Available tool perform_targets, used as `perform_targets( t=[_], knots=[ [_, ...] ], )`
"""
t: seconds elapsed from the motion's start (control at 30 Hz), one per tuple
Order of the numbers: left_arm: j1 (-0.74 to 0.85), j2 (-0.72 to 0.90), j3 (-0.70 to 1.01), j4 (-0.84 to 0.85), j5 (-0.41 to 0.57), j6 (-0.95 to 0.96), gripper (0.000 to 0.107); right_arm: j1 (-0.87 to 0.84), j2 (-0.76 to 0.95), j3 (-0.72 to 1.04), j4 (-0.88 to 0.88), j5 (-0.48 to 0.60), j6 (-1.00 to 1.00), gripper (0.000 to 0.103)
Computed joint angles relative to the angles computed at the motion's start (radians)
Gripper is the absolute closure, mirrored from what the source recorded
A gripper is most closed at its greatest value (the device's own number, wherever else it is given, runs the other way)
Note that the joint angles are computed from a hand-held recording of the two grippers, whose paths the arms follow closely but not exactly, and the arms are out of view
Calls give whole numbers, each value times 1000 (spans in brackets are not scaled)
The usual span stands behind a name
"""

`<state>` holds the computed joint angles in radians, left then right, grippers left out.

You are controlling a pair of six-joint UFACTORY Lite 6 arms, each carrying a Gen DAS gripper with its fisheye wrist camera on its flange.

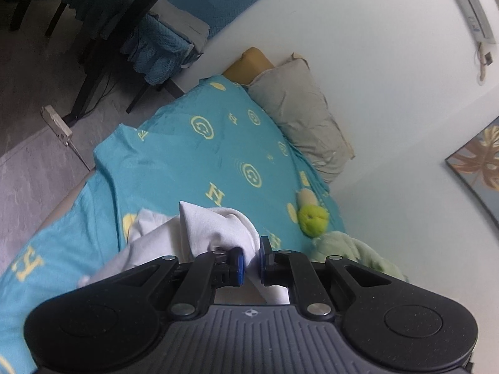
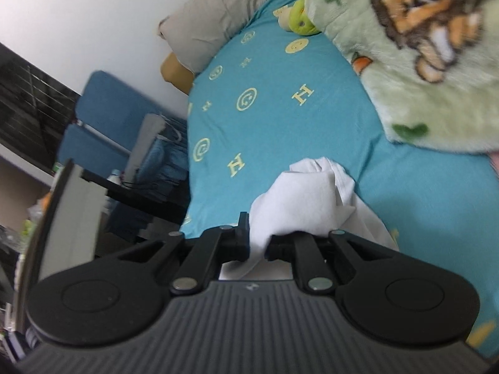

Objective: Fold clothes

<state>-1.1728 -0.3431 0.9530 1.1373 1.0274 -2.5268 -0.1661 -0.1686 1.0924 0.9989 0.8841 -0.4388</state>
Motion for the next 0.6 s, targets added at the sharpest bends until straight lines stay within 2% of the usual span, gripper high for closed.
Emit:
perform_targets(
  t=[0.1,0.23,0.43,0.5,0.6],
  knots=[
    [137,26,-85,131,-133,-69,97,56,117,30,50,-72,-71,91],
    [252,109,-163,316,-245,-189,97,107,235,58,101,-156,-156,91],
    [451,196,-244,597,-462,-385,96,170,367,124,83,-244,-182,90],
    [490,216,-262,684,-497,-439,95,189,389,133,67,-267,-181,90],
    [513,253,-265,729,-517,-468,94,215,406,145,27,-296,-167,90]
  ],
)
